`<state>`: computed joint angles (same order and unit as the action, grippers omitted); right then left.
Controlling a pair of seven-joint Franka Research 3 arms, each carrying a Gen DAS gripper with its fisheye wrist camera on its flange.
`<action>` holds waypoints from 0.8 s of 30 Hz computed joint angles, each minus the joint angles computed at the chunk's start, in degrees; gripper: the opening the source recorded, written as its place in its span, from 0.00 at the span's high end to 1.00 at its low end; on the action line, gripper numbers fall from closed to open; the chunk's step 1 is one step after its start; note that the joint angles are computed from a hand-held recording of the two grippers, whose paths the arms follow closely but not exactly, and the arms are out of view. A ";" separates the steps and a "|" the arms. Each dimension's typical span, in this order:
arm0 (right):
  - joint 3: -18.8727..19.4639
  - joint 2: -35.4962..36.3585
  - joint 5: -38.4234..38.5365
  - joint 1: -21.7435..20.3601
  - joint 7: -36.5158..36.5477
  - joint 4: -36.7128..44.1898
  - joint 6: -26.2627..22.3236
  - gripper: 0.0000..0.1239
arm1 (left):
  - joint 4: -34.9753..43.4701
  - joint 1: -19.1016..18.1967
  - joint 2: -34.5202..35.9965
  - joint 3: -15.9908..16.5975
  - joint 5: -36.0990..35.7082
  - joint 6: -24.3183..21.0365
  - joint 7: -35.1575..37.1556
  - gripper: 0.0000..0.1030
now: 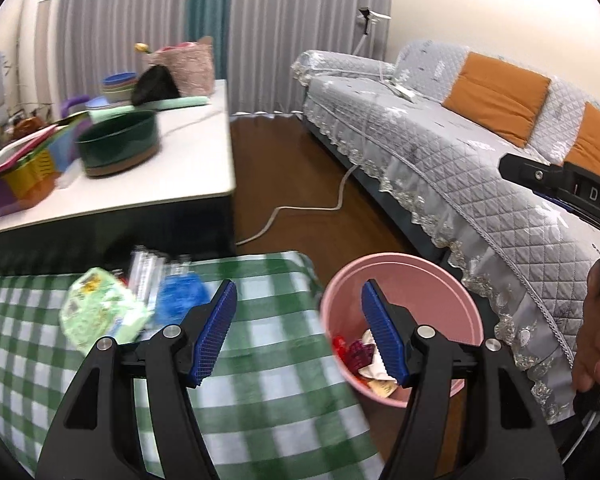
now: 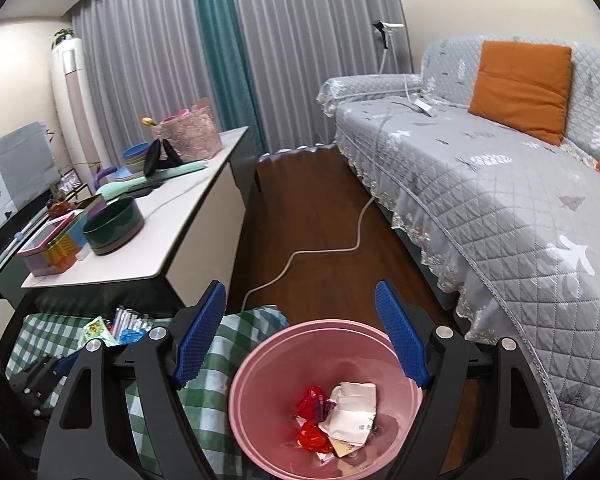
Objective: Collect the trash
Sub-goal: 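Move both open grippers from the bin back over the table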
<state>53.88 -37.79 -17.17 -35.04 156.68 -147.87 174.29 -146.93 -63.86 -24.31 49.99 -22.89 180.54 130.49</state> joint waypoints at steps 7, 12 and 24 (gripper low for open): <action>1.87 0.34 -0.29 -0.38 -0.27 1.73 0.30 0.38 | -1.41 9.49 -2.52 -3.71 1.71 -0.76 -0.23 0.38; 2.54 1.24 0.44 0.05 -0.38 2.61 1.02 0.40 | -1.97 14.45 -4.30 -4.74 2.64 -1.05 -0.25 0.38; 7.78 6.15 3.38 -2.30 -2.98 5.11 6.06 0.57 | -1.65 16.60 -5.13 1.39 3.41 -0.79 0.55 0.38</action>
